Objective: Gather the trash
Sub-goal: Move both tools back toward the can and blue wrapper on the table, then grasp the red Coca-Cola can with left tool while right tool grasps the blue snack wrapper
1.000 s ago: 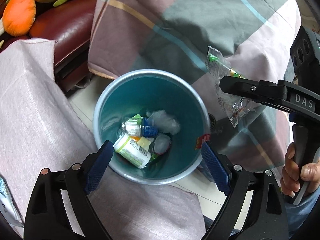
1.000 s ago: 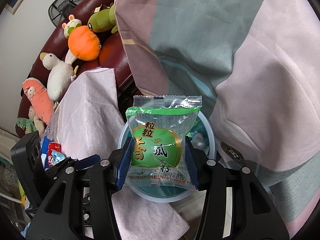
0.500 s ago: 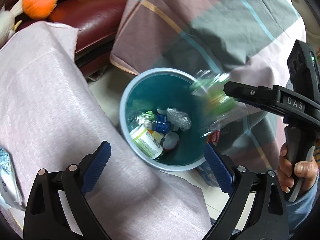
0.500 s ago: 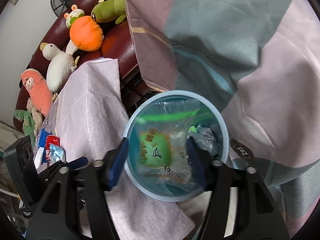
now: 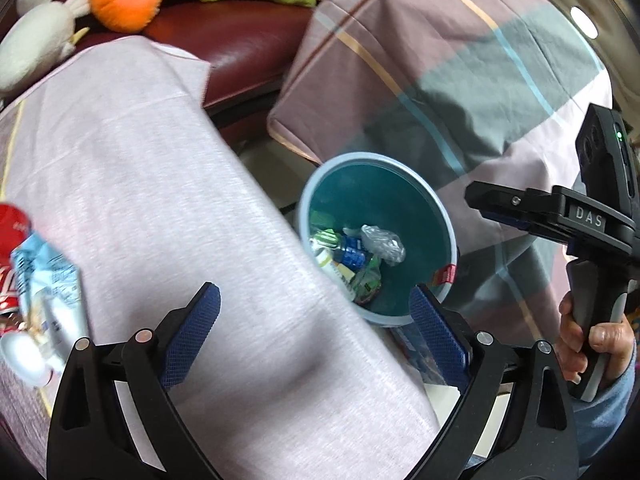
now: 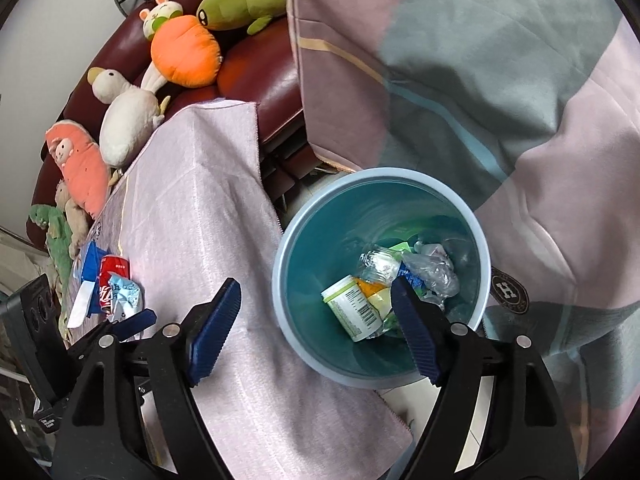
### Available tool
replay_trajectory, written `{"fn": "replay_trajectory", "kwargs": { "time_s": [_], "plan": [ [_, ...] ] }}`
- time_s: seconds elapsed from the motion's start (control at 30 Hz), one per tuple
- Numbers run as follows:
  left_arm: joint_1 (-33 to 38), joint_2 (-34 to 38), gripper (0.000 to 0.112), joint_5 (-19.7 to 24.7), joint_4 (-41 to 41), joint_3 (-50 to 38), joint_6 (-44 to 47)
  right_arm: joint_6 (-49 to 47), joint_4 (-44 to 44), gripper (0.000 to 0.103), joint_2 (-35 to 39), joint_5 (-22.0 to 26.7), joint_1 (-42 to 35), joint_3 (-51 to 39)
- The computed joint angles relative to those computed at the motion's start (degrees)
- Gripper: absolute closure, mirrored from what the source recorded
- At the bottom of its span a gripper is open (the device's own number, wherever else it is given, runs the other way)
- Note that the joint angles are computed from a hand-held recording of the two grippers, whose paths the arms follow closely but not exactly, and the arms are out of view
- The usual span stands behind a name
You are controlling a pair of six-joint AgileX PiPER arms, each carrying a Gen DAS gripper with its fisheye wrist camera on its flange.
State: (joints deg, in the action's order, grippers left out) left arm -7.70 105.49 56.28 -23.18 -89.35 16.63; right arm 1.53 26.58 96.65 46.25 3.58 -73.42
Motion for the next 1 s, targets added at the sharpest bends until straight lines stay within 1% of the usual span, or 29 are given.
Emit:
{"fn": "replay_trajectory", "kwargs": {
  "time_s": [0.03, 0.23, 0.5, 0.63, 0.83, 1.0],
  "plan": [
    [0.89, -0.76, 0.017, -0.11, -0.54, 0.85, 0.51, 0.57, -0.44, 0.027, -0.12, 0.12, 0.47, -0.27],
    [5.68, -5.07, 0.016, -1.07, -2.57, 5.63, 3.06, 5.51, -4.65, 0.026, -0.41, 1.63, 5.21, -2.74],
    [16.14, -10.17, 0.016, -0.68, -6.67, 11.82, 8.43, 11.22, -8.67, 0.026, 3.28, 4.33, 14.27, -9.92],
    [22.24, -12.14, 0.016, 0.02, -8.76, 14.34, 11.8, 13.96, -10.85, 0.026, 6.19, 6.47, 19.15, -15.12],
    [33.05, -13.49, 0.016, 3.29, -13.54, 16.15, 17.9, 17.21, -13.35, 0.026, 11.84, 10.73, 25.49, -24.49],
    [38.51, -13.48, 0.016, 4.15, -15.52, 16.62, 21.25, 19.15, -14.44, 0.026, 18.61, 15.82, 29.91, -35.4]
  ]
}}
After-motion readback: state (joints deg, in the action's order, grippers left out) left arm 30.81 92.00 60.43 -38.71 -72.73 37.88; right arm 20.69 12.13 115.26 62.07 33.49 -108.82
